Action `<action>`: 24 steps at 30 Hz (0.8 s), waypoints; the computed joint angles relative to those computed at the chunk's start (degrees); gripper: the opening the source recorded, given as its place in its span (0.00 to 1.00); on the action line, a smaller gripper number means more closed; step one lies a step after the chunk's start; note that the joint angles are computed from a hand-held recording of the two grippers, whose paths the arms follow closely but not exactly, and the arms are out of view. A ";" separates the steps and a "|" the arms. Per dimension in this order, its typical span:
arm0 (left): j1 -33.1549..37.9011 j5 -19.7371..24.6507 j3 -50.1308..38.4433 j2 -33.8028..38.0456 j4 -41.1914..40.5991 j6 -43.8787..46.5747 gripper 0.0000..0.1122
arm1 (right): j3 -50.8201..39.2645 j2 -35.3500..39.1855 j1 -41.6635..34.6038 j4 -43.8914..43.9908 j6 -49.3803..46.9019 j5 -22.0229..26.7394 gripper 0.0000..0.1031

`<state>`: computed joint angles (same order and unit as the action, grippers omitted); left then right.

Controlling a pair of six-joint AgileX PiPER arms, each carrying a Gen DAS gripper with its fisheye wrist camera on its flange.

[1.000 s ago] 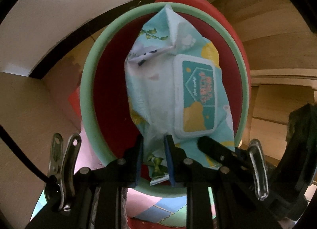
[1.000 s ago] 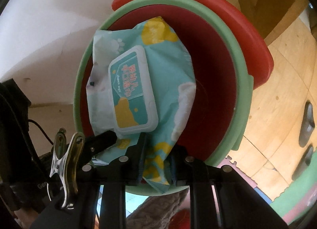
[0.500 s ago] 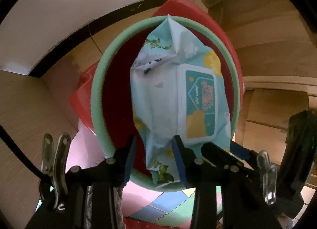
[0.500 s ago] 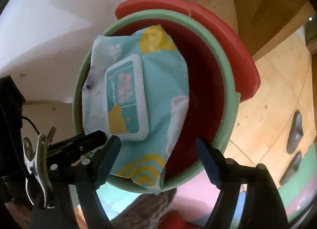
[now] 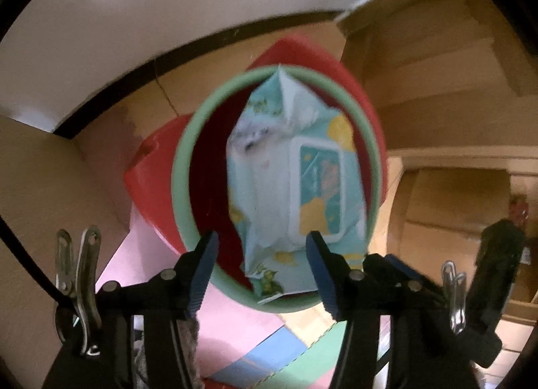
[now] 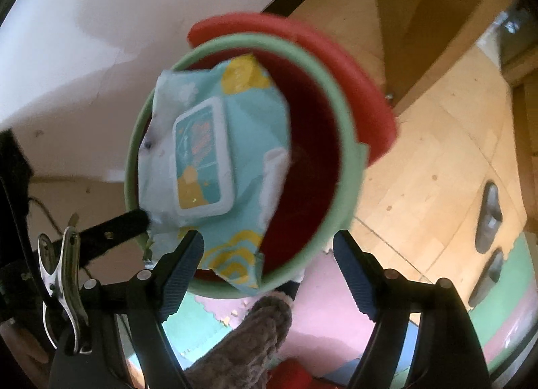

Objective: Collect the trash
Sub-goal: 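Lower the pack into the red bucket and open the left tool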

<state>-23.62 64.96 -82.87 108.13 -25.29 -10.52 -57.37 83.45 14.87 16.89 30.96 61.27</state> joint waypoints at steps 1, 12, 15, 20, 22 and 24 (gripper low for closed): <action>0.48 -0.68 -0.11 -0.05 -1.54 0.95 0.50 | 0.71 -0.59 -1.88 1.54 -1.46 -0.67 0.79; -2.98 -5.78 -5.92 12.09 -3.35 2.87 0.14 | 0.50 4.28 -2.61 6.13 -8.85 -13.04 0.02; -2.73 -7.24 -4.34 14.49 -3.69 2.11 0.11 | 2.86 7.08 -1.52 8.63 -10.82 -16.61 0.02; -4.04 -7.75 -5.40 14.97 0.62 1.90 0.07 | 5.56 11.26 -0.74 11.54 -12.72 -20.81 0.02; -3.78 -7.05 -5.64 14.91 0.42 3.05 0.07 | 6.18 12.43 -0.71 12.40 -13.31 -21.59 0.02; -3.57 -6.66 -5.18 14.33 0.59 3.75 0.07 | 6.80 12.37 -0.65 12.76 -13.71 -22.23 0.01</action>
<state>-27.19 58.30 -88.05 122.47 -24.69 -6.77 -50.58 95.82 14.22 29.65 17.25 39.03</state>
